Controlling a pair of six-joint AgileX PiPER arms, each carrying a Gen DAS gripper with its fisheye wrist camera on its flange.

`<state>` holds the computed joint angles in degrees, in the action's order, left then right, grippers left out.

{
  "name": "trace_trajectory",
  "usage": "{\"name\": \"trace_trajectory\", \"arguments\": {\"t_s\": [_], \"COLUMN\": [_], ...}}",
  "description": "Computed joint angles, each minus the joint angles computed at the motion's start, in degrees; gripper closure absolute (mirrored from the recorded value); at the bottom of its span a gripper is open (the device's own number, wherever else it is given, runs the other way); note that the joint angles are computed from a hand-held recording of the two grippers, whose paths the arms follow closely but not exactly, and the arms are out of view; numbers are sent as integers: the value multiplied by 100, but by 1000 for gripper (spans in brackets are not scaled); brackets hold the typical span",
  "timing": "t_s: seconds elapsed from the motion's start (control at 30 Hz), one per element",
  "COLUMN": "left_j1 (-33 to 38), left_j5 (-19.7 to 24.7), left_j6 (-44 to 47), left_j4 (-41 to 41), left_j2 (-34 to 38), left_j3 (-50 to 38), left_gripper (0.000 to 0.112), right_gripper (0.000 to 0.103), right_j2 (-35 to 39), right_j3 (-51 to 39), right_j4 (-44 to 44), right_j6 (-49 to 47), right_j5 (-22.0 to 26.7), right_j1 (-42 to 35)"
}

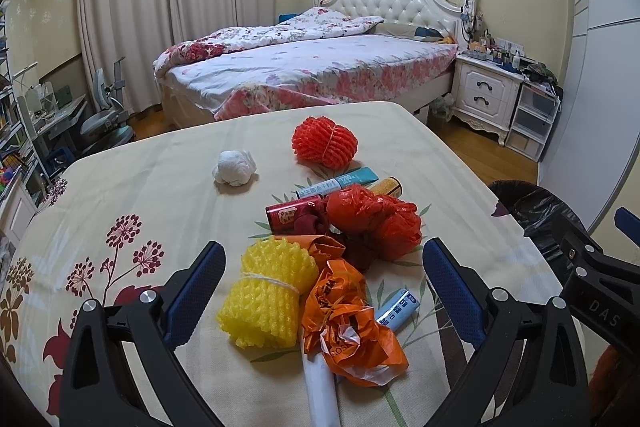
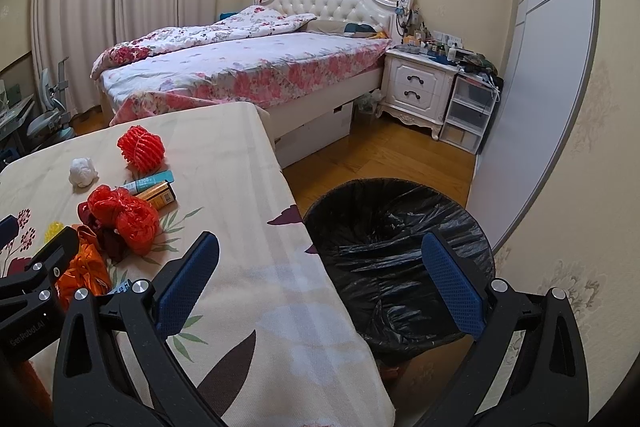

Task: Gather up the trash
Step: 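Move both tools over the trash pile on the bed, then grasp the yellow foam net with the left tool while the right tool grasps the red mesh bag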

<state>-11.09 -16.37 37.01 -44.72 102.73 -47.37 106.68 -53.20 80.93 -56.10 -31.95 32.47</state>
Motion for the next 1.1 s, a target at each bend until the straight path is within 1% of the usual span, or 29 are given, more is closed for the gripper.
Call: {"name": "trace_trajectory", "arguments": {"t_s": [0.43,0.57,0.63,0.8,0.87,0.9,0.97,1.0,1.03,1.07,1.1], "left_j1": [7,-17,-3,239,350,415,497,546,605,663,743], "left_j5": [-40,-87,-137,59,164,182,117,111,143,114,212], "left_j6": [-234,-170,-345,-900,-942,-1035,-1127,-1126,-1121,-1191,-1121], "left_j4": [236,175,395,1097,1207,1341,1476,1507,1546,1644,1630], "left_j2": [51,55,67,56,0,-36,-71,-84,-111,-117,-136], "left_j3": [47,54,118,182,193,232,340,371,382,434,390], "left_gripper": [16,16,16,16,16,16,16,16,17,18,22], "right_gripper": [4,4,4,4,4,5,12,18,21,21,21], "right_j2": [27,-14,-21,-41,119,118,151,166,181,187,208], "right_j3": [-41,83,113,278,34,56,-68,-85,-136,-136,-153], "right_j4": [48,-106,-138,-307,-97,-98,101,151,222,220,244], "right_j6": [-36,124,148,379,182,192,-32,-66,-154,-149,-163], "right_j5": [-10,35,38,15,4,-9,37,76,167,245,284], "right_j1": [14,-49,-53,22,124,157,168,176,152,150,157]}}
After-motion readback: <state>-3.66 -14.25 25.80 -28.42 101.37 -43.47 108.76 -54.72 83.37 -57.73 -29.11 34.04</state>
